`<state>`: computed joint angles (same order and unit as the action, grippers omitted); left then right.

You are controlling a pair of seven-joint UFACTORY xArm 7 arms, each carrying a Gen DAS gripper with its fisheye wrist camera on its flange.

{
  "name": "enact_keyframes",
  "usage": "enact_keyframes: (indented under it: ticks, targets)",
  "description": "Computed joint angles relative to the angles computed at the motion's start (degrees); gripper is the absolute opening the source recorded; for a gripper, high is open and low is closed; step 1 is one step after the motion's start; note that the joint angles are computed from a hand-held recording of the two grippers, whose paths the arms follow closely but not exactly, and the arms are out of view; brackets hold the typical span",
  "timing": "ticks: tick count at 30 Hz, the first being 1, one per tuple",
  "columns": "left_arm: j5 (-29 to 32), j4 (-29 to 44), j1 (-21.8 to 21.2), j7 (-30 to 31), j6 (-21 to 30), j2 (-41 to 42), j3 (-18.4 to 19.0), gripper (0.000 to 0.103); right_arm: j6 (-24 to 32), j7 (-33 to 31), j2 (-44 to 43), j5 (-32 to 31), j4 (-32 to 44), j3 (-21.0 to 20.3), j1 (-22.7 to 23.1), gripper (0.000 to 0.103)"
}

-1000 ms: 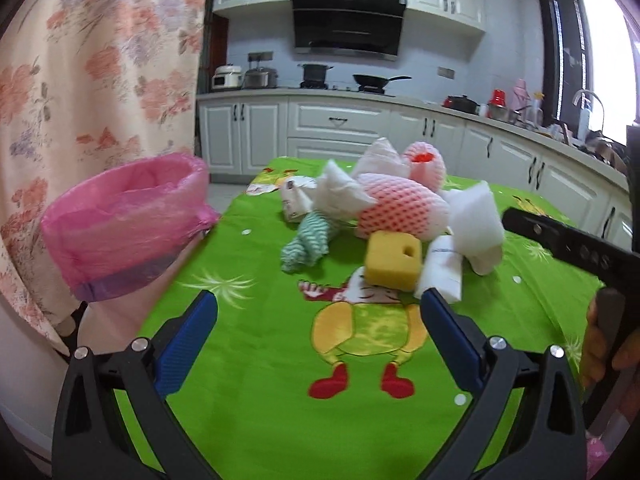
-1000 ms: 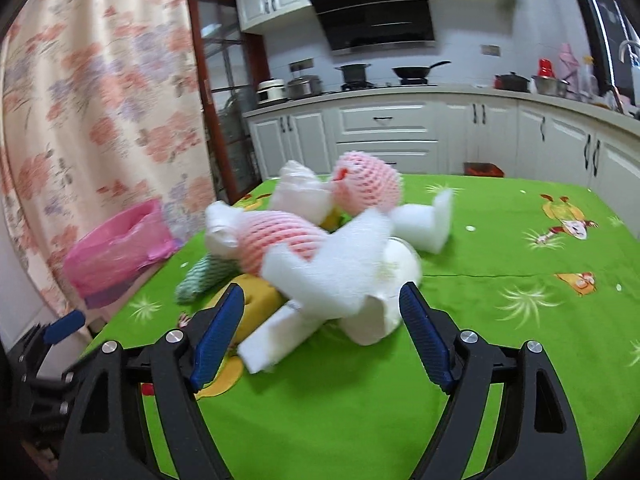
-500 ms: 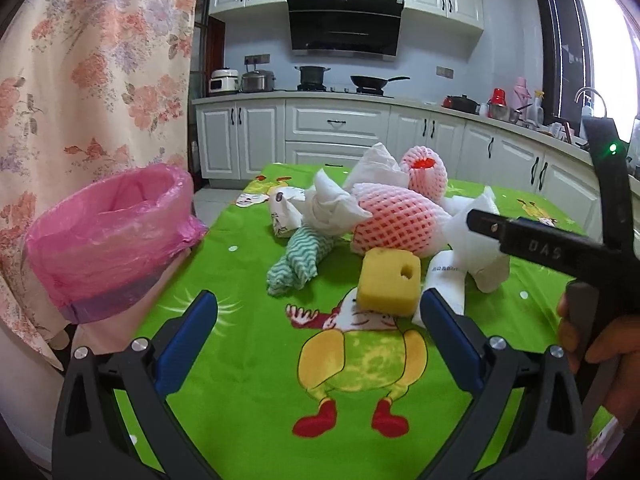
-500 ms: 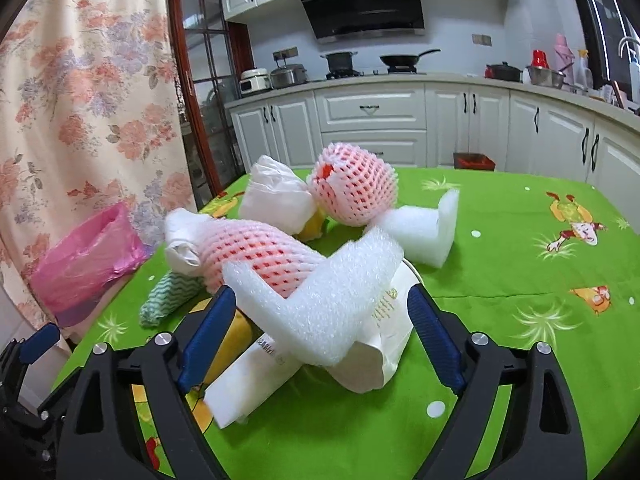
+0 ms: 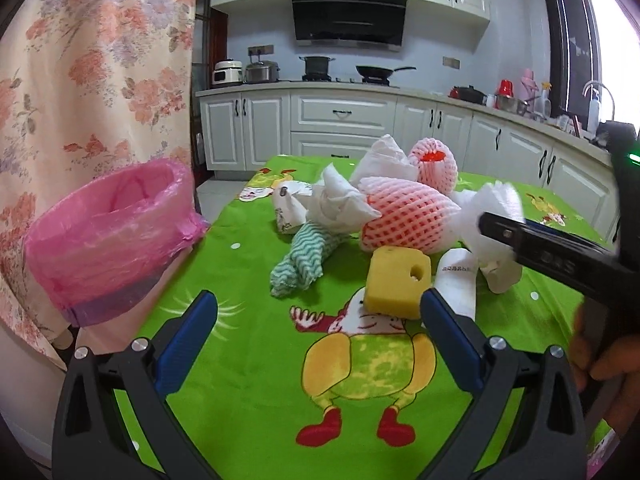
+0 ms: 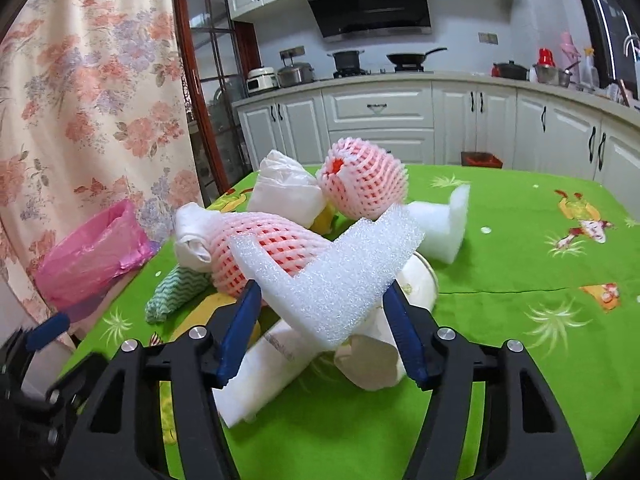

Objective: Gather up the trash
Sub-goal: 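Grasp the yellow sponge with the left tool while the right tool grasps a white foam strip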

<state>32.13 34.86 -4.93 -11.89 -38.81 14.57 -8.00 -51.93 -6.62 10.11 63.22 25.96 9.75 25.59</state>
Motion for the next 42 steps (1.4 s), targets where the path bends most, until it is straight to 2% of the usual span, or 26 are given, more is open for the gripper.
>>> enact_keyframes:
  ticks: [6, 8, 17, 19, 21, 25, 28, 30, 31, 34, 35, 38, 42]
  targets:
    - [-2.8, 3.5, -2.8, 1.2, 3.6, 2.0, -1.6, 0.098, -5.6, 6.3, -1.9, 0.1, -6.9, 1.8, 1.7, 0.058]
    - [-5.4, 4.8, -5.0, 3.5, 5.3, 2.9, -1.7, 0.098, -7.1, 6.6, -2.1, 1.7, -7.8, 2.4, 2.5, 0.058]
    - [-14.2, 13.2, -10.2, 10.3, 15.7, 7.6, -2.8, 0.082, -9.5, 10.3, -2.6, 1.5, -10.2, 2.8, 3.0, 0.057]
    - [-14.6, 14.5, -9.4, 10.6, 17.2, 8.6, -3.9, 0.079, -9.4, 10.5, -2.5, 1.5, -10.1, 2.7, 2.9, 0.057]
    - [-12.6, 15.4, -6.1, 9.8, 18.8, 9.4, -7.0, 0.075, -9.3, 10.6, -2.5, 1.7, -10.1, 2.8, 2.9, 0.057]
    - [-12.9, 15.8, -6.8, 11.4, 19.6, 9.6, -7.2, 0.075, -9.3, 9.7, -2.4, 2.2, -9.7, 2.8, 3.0, 0.057]
    - [-11.7, 16.2, -5.2, 12.3, 20.8, 10.0, -9.2, 0.075, -9.8, 8.0, -1.9, 3.2, -9.0, 2.9, 3.4, 0.057]
    - [-12.6, 15.7, -6.5, 13.3, 20.6, 9.7, -8.4, 0.074, -9.9, 7.5, -1.8, 3.5, -8.7, 3.0, 3.5, 0.057]
    - [-12.2, 15.8, -6.0, 13.5, 20.9, 9.8, -9.0, 0.072, -9.8, 7.5, -1.8, 3.5, -8.8, 3.0, 3.5, 0.057]
    - [-10.3, 15.8, -3.1, 13.5, 21.1, 10.2, -11.8, 0.055, -10.2, 8.3, -1.7, 3.5, -9.0, 3.0, 3.5, 0.057]
    - [-9.8, 15.6, -2.4, 13.4, 20.8, 10.2, -12.5, 0.045, -10.3, 8.4, -1.7, 3.4, -9.0, 3.0, 3.5, 0.057]
    - [-10.6, 15.0, -3.8, 13.6, 19.1, 9.8, -11.0, 0.039, -10.6, 8.7, -1.5, 3.3, -9.0, 3.0, 3.5, 0.057]
    - [-10.0, 13.0, -3.2, 11.8, 13.9, 9.1, -10.3, 0.037, -11.2, 8.8, -1.3, 3.3, -9.2, 3.1, 3.7, 0.057]
